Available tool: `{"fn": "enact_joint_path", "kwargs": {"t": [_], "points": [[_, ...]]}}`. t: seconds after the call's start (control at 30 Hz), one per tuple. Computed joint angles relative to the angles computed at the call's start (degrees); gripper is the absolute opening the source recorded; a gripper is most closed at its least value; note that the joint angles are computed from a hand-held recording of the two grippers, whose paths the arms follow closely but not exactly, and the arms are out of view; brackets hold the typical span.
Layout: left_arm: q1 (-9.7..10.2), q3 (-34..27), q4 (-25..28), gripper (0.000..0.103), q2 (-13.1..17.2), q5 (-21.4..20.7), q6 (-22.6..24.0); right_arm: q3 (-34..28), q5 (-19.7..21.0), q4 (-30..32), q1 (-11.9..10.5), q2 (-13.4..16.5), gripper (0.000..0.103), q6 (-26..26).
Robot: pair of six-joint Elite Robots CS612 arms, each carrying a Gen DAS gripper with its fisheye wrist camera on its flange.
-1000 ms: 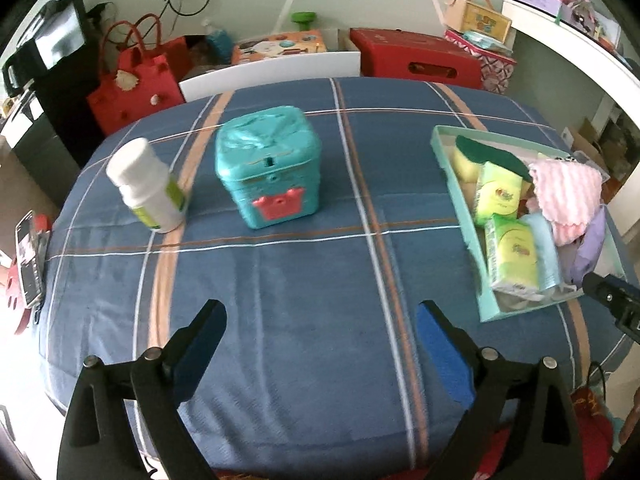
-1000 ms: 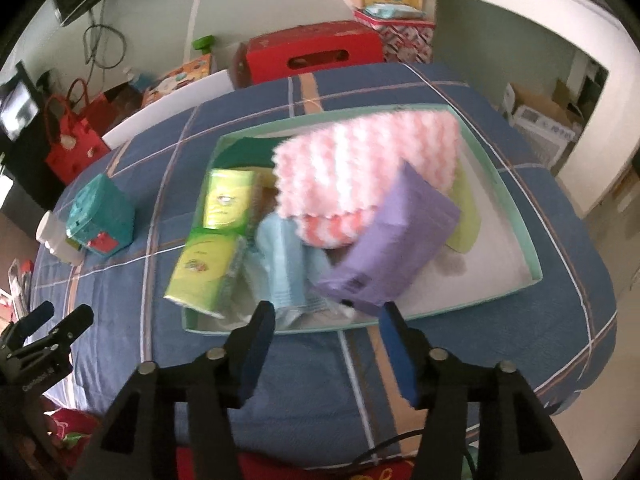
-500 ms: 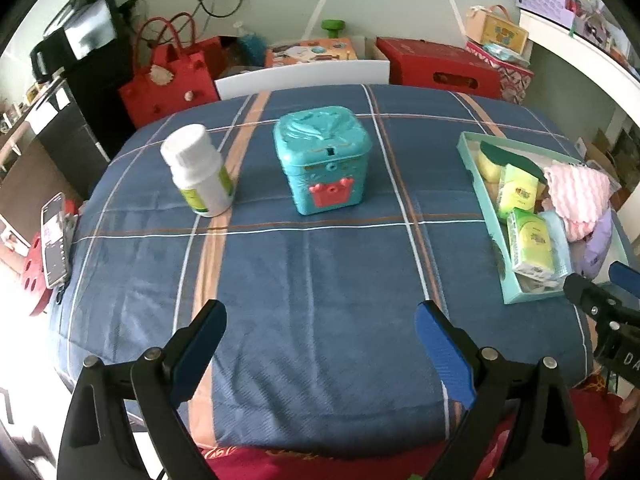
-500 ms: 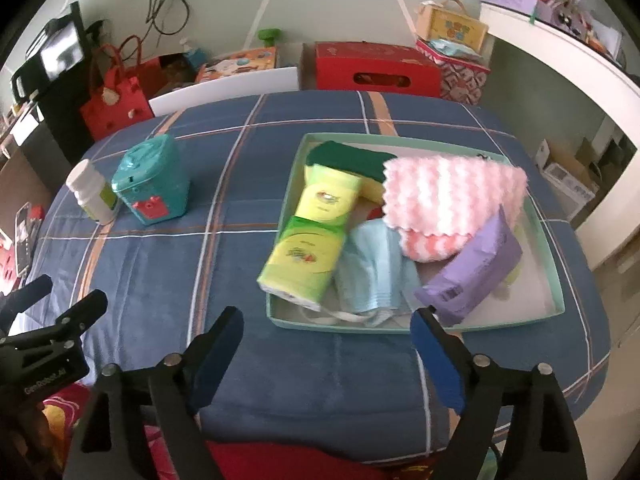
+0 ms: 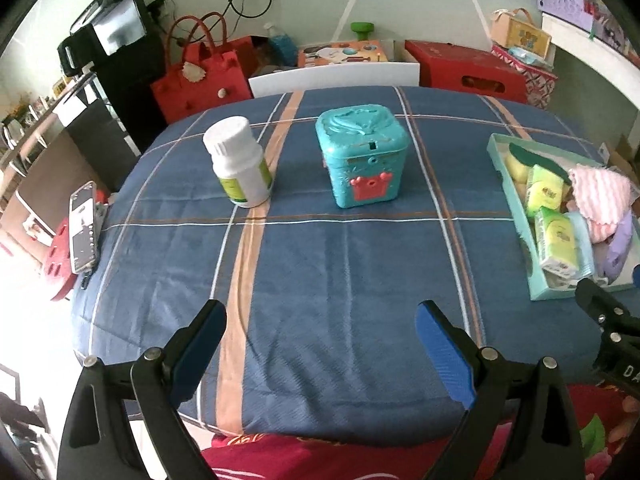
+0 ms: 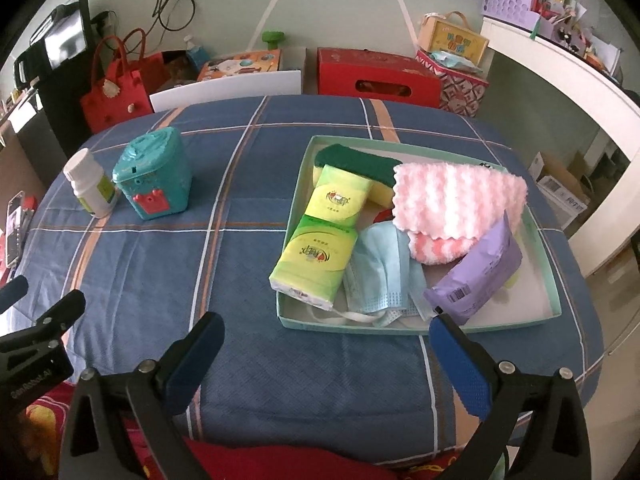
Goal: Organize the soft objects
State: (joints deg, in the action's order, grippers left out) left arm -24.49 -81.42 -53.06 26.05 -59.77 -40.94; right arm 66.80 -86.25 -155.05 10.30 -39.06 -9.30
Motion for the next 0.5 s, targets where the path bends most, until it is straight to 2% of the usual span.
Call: {"fn": "enact_joint_path", "kwargs": {"t": [0.17,0.5], "points": [[-0.32,0.1,0.4,0.095,0.1,1.2,1.0,0.1,-0.4,-0.2,0.0,0.0,0.103,1.0],[0.15,0.2,0.7,0.095,0.0,-0.6,-0.3,0.0,-1.4,-0.1,0.0,0.1,0.103,1.5]]}}
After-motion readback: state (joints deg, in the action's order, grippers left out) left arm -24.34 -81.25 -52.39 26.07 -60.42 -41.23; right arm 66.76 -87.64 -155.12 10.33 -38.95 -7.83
